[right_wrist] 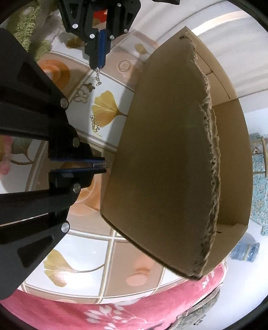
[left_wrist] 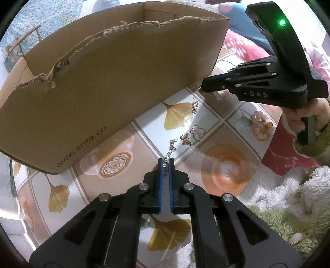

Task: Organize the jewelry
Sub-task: 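Lift the silver charm with the right tool while the left tool holds the chain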

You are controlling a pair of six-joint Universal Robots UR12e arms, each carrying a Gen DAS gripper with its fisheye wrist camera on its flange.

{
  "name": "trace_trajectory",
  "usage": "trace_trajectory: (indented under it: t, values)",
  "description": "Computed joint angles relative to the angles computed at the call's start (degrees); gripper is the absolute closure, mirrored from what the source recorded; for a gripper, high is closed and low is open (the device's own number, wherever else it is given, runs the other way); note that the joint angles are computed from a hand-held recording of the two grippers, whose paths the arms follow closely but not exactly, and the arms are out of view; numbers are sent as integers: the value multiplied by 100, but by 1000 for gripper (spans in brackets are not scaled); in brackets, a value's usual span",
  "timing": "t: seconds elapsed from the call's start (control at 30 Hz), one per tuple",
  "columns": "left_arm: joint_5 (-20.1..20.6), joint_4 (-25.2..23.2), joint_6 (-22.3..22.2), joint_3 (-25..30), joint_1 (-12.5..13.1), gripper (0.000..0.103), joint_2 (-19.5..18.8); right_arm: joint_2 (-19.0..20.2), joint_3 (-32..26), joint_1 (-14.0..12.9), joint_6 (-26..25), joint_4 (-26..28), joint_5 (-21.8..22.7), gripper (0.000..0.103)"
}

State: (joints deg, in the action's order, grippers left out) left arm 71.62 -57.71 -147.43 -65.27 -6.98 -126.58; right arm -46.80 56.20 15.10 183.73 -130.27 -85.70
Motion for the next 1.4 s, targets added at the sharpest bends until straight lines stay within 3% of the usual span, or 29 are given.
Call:
trace_trajectory:
  t: [0.37,0.47,0.57,0.7,0.87,0.93,1.0,1.4]
  values:
    - [6,17,-3,-7,-3,99,1,-303,407,-14,469,196,109,98]
    - [-10,29,-17,-19,2,99,3,-379,573,-33,521,-23,225,96]
    - [10,29,4,-23,-1,99,5,-398,614,-11,519,-162,97,79]
    - [22,45,10,-36,-3,99,9,-301,477,43,493,-133,-88,77]
    - [22,39,-2,-29,-7,99,8,-261,419,74,422,-80,-242,81]
    - [20,35,0,-25,-6,99,6,-251,403,109,358,-53,-416,91]
    - [23,34,1,-22,-7,99,5,-234,367,89,378,-2,-269,95]
    - [1,86,-26,-44,-7,99,12,-299,501,50,500,-164,-129,98]
